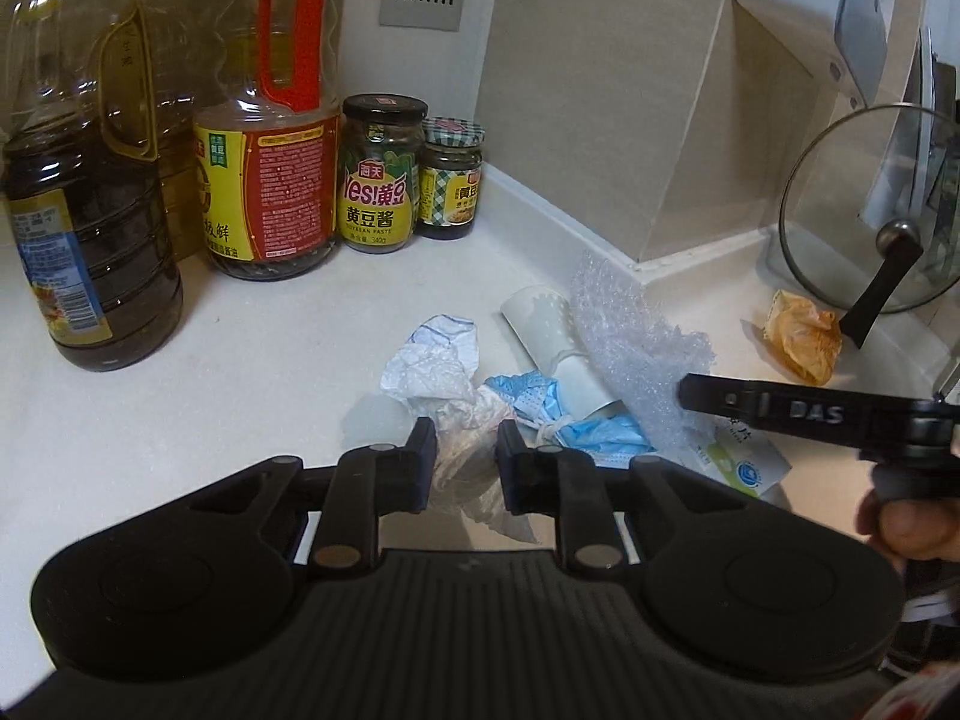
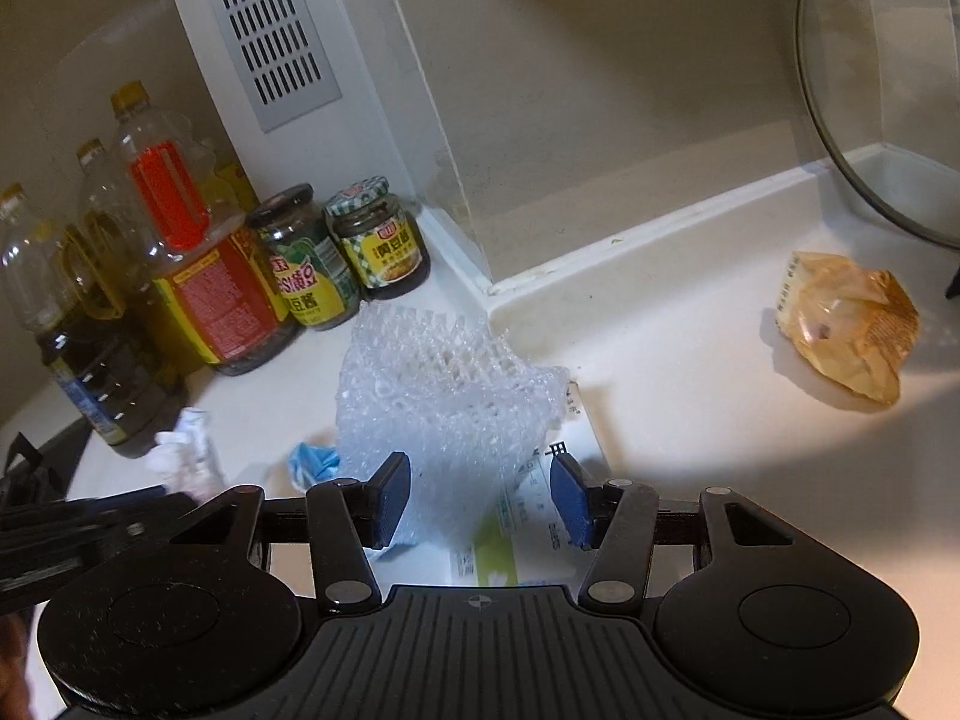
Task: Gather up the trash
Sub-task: 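Grasp the white tissue with the left tool while the right tool grasps the bubble wrap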
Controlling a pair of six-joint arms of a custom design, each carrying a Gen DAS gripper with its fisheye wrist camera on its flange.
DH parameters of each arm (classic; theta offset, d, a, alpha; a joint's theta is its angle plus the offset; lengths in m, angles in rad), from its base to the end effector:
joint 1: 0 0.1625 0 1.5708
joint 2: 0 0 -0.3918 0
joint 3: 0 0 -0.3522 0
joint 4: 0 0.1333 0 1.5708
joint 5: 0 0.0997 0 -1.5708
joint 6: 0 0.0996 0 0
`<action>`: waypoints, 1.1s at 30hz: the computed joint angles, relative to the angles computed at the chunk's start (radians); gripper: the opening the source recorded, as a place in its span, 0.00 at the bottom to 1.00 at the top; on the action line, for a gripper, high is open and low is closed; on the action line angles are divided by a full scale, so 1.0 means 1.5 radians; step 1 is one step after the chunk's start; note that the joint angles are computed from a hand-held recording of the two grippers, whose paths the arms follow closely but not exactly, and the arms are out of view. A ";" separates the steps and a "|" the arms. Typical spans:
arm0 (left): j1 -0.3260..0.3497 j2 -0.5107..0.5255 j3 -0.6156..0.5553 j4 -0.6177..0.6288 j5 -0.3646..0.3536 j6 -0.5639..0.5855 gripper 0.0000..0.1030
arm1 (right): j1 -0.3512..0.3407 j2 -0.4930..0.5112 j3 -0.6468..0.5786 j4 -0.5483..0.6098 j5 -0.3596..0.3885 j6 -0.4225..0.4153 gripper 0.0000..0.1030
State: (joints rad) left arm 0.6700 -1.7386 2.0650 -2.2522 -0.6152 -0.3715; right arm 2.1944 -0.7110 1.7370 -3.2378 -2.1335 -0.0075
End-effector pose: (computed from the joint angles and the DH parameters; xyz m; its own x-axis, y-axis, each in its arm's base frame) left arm -0.1658 -0.4052 0.4166 -0.8081 0.0459 -0.5873 0.4739 0.6428 -0.6019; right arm 0.4211 -0.4481 0.1091 -0.8694 -0.2398 0.4321 -0.4746 0.6489 -0.5948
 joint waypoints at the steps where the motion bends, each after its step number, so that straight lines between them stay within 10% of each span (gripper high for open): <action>1: -0.001 -0.004 0.001 0.002 -0.002 -0.006 0.19 | 0.000 0.004 -0.004 0.000 -0.001 -0.004 0.51; 4: -0.005 -0.014 0.003 0.016 -0.002 -0.017 0.19 | 0.000 0.016 -0.015 0.006 -0.006 -0.015 0.50; 11: -0.016 -0.035 0.009 0.045 0.002 -0.041 0.19 | 0.012 0.030 -0.013 -0.030 -0.033 -0.043 0.09; 33: -0.143 -0.192 0.060 0.229 -0.034 -0.144 0.19 | 0.146 -0.082 0.135 -0.076 -0.161 0.080 0.08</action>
